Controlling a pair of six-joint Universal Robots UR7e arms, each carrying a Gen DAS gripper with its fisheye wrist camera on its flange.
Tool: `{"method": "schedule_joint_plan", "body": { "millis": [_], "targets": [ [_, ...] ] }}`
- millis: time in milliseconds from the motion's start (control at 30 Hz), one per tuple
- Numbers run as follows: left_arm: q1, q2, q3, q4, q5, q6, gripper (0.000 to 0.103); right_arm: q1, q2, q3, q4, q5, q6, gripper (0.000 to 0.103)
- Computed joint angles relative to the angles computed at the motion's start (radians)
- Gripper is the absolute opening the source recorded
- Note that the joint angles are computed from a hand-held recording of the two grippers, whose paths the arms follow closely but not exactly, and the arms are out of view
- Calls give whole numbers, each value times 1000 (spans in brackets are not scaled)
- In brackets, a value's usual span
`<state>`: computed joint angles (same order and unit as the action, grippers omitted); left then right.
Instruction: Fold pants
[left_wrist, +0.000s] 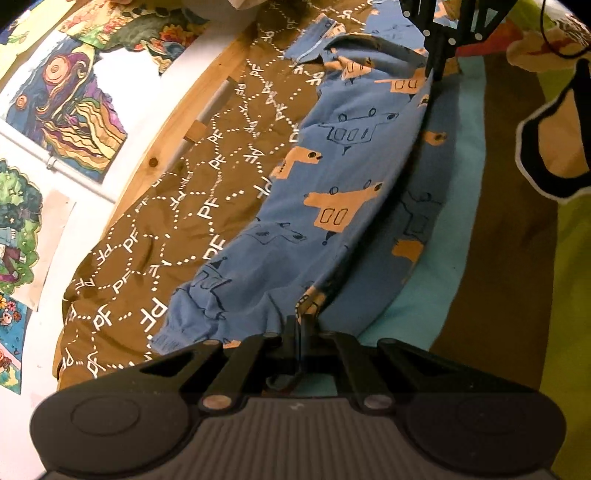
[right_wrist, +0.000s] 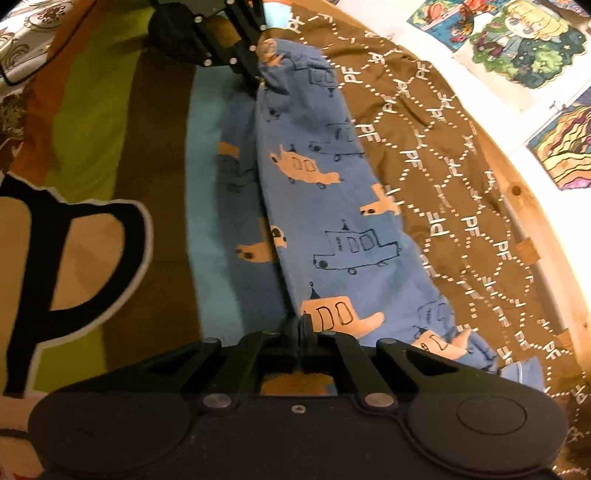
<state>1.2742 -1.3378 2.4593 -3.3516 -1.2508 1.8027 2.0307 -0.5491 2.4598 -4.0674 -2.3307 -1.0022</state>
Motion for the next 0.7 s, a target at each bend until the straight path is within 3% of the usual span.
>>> {"method": "schedule_joint_plan", "body": {
  "millis": [233,333,433,500,567,633,700],
  "targets": [
    [-1,8,-16,50,31,-22,1,-23,35,-17,27,0,9,0],
    [-9,-21,-33,142,38,-82,8,-41,26,-17,29,19,19,4],
    [-24,-71,-50,276,49,-176,14,-44,-21,7,57,33,73,29],
    [-36,-115,-56,378,43,-256,47,-38,-63,32,87,34,134,51],
    [-50,-151,-47,433,20,-321,63,-20,-121,58,147,11,215,60],
    [-75,-165,-51,487,9,-414,71,2,-200,88,233,-16,289,74],
    [-100,-165,-58,535,-7,-533,91,30,-275,118,307,-56,363,93]
  ]
}}
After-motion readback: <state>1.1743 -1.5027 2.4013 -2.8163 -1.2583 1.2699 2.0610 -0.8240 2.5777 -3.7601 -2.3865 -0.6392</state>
